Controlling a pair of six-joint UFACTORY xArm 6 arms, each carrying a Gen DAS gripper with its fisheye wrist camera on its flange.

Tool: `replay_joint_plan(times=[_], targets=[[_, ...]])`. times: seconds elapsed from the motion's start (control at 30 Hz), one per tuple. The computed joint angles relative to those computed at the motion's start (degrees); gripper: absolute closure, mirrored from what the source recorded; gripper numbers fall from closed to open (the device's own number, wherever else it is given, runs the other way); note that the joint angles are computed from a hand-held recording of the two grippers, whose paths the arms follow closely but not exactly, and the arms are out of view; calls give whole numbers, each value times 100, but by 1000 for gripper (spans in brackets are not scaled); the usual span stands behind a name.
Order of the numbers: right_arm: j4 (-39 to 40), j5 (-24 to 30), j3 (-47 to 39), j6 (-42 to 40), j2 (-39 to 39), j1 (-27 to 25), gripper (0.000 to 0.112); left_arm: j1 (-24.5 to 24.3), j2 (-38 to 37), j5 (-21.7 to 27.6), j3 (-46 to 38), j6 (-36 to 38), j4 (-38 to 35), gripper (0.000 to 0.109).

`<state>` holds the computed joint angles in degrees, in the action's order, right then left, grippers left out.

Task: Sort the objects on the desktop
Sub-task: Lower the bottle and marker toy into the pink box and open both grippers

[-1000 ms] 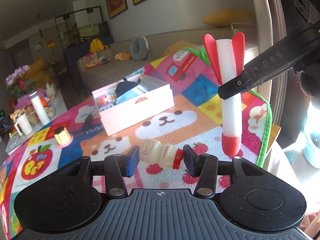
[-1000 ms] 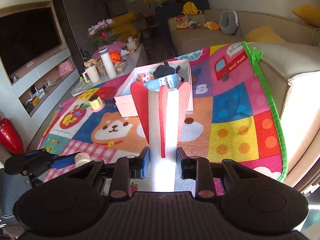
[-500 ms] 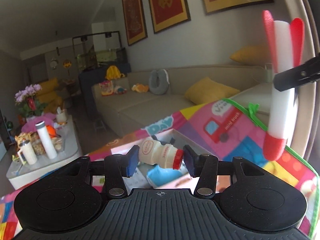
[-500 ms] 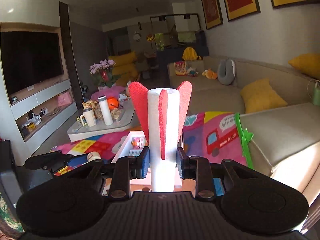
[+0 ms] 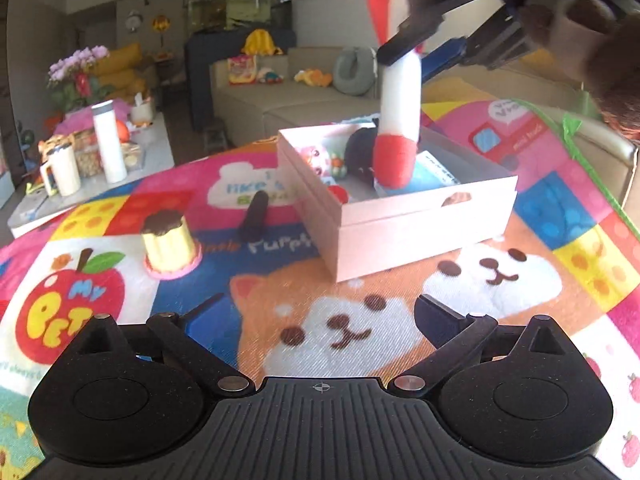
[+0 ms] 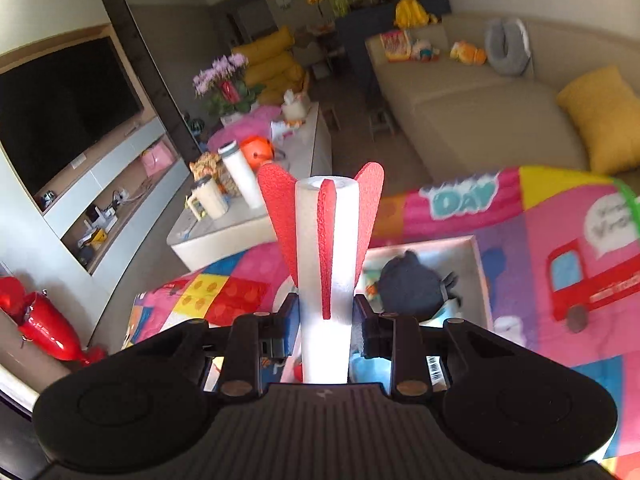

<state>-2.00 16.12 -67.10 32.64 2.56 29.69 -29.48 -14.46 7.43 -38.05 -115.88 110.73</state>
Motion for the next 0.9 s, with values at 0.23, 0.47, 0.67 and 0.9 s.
replay_joint_plan(times=[0.23, 0.47, 0.67, 0.9], targets=[[-1064, 1292, -1683, 1112, 1779, 96, 79, 163, 179, -306, -204, -2217, 1868, 6], [-2514, 1498, -1496, 1681, 1411, 172, 55, 76, 311, -329, -376, -3517, 2927, 6], [-3560, 2245, -2628, 1809, 1836, 562, 51, 161, 484, -641, -599, -4584, 3609, 6], [-3145, 3139, -3571, 1767, 2770, 485, 91, 156, 474, -638, -583, -4643, 3634, 6]])
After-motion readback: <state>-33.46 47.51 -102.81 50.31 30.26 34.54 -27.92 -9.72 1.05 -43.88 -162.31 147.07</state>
